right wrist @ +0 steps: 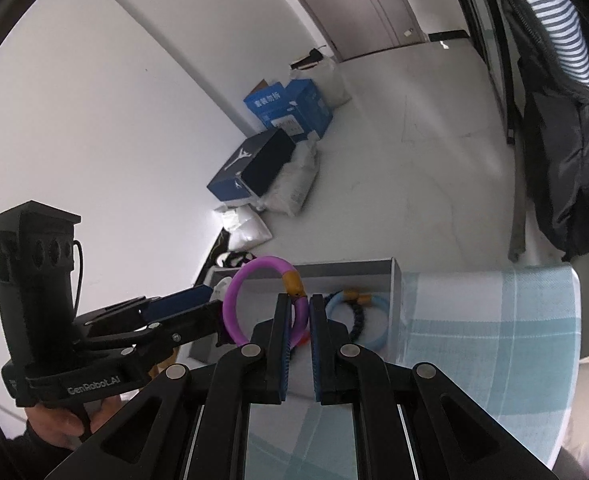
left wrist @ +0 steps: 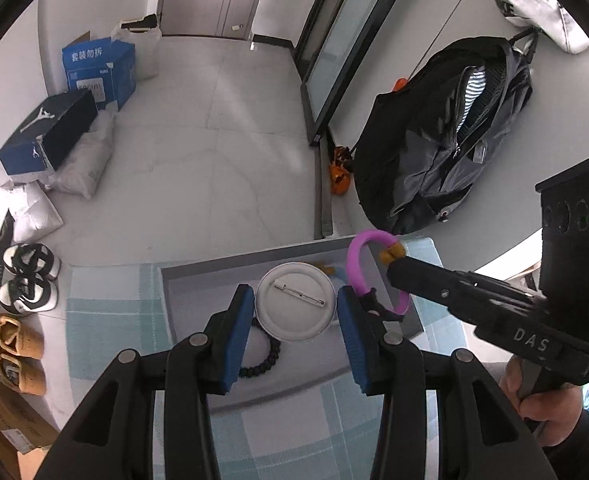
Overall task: Organize jewelry
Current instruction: 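Carry the white badge and pink ring into the grey box with both grippers, then open both grippers in the grey box and withdraw toward the table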
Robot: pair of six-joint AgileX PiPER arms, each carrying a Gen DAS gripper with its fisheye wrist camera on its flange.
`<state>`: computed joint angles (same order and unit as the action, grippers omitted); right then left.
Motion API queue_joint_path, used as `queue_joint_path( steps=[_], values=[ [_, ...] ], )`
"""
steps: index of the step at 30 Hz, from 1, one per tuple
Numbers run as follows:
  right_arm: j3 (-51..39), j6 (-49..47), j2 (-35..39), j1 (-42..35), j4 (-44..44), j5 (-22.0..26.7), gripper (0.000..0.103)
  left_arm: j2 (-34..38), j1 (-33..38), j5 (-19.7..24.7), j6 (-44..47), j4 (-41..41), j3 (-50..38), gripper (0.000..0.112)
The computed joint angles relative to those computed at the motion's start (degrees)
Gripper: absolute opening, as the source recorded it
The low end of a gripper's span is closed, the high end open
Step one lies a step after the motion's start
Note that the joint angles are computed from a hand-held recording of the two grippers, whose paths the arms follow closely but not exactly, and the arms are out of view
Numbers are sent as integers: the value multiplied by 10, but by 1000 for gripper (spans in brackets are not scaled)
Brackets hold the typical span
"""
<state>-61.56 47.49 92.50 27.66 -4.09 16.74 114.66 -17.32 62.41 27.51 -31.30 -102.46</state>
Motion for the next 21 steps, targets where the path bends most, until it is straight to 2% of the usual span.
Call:
queue_joint_path(
  steps=[5,9,11,12,13,14,15,16,18,21],
  values=[
    [1,-73,18,-18,74,-8,8,26,0,15,-12,1,-25,38],
    [-13,-84,33,-27,85,4,13,47,3,32,-37,6,-55,38],
    [-19,-125,40,-34,133,15,25,58,7,49,-38,-5,-69,40],
    [-18,-138,39,-37,151,14,38,68,11,65,-34,-14,-80,48],
    [-10,-152,33,-39,167,2,47,67,12,68,-36,-16,-79,56],
    [-5,-144,27,-36,162,-4,52,64,13,65,-37,-16,-75,69],
    [-2,-118,19,-31,133,-4,59,57,16,56,-34,-22,-63,72],
    [-3,-77,14,-25,88,0,60,47,21,45,-35,-26,-48,72],
    [4,-43,1,-17,53,-6,60,37,25,41,-29,-32,-39,72],
    [18,55,-25,-1,-38,2,68,24,24,40,-33,-24,-28,72]
  ],
)
